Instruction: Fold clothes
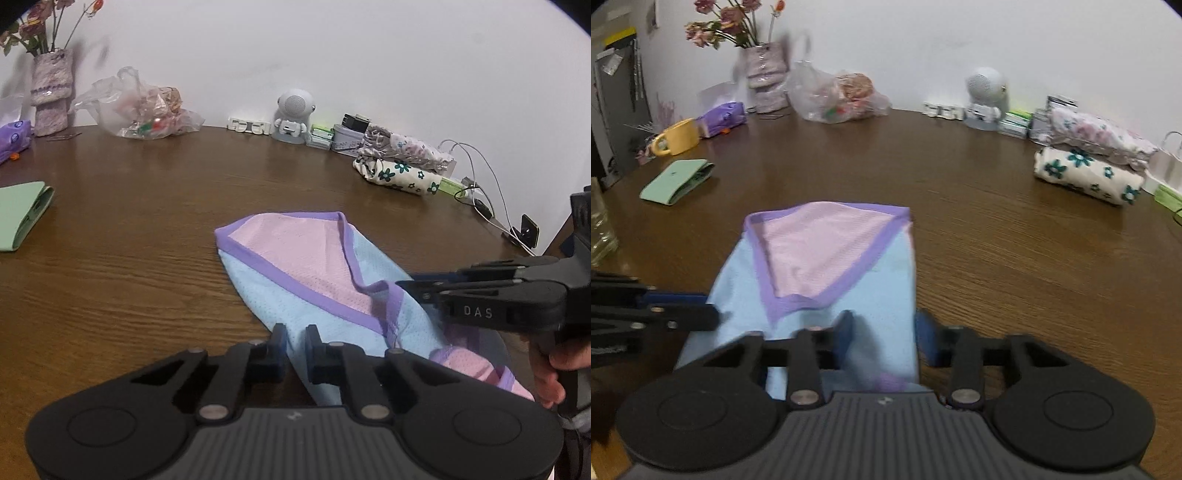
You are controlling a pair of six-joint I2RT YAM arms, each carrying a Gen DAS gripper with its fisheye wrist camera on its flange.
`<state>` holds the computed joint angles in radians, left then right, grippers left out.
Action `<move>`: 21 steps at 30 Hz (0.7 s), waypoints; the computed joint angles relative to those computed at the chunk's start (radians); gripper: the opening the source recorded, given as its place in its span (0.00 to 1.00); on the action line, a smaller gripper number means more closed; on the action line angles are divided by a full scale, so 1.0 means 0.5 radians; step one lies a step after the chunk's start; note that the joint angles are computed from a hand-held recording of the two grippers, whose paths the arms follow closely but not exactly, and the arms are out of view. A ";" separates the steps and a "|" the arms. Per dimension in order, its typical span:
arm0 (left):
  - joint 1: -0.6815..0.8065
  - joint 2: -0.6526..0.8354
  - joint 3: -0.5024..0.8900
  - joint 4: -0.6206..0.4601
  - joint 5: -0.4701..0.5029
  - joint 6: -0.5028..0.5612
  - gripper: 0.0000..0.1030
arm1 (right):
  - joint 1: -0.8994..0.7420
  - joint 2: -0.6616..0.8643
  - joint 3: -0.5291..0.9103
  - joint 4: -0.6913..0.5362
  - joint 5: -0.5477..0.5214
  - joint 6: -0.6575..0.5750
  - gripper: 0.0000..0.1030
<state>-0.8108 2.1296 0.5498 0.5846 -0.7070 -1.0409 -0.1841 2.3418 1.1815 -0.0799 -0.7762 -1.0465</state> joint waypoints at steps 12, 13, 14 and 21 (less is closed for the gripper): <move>0.261 0.168 0.546 -0.246 0.282 0.489 0.09 | -0.295 -0.009 -0.110 0.491 0.165 0.369 0.02; 0.250 0.148 0.533 -0.240 0.280 0.480 0.13 | -0.323 0.005 -0.092 0.506 0.161 0.397 0.03; 0.224 0.113 0.477 -0.186 0.254 0.468 0.16 | -0.349 0.019 -0.053 0.488 0.121 0.441 0.05; -0.217 -0.103 -0.143 0.504 0.141 0.235 0.45 | -0.797 0.106 0.477 -0.961 -0.574 -0.413 0.47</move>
<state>-0.9191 2.0780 0.4783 0.8366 -0.6367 -0.9236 -0.5826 2.3949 1.4198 -0.5603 -1.0634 -1.2533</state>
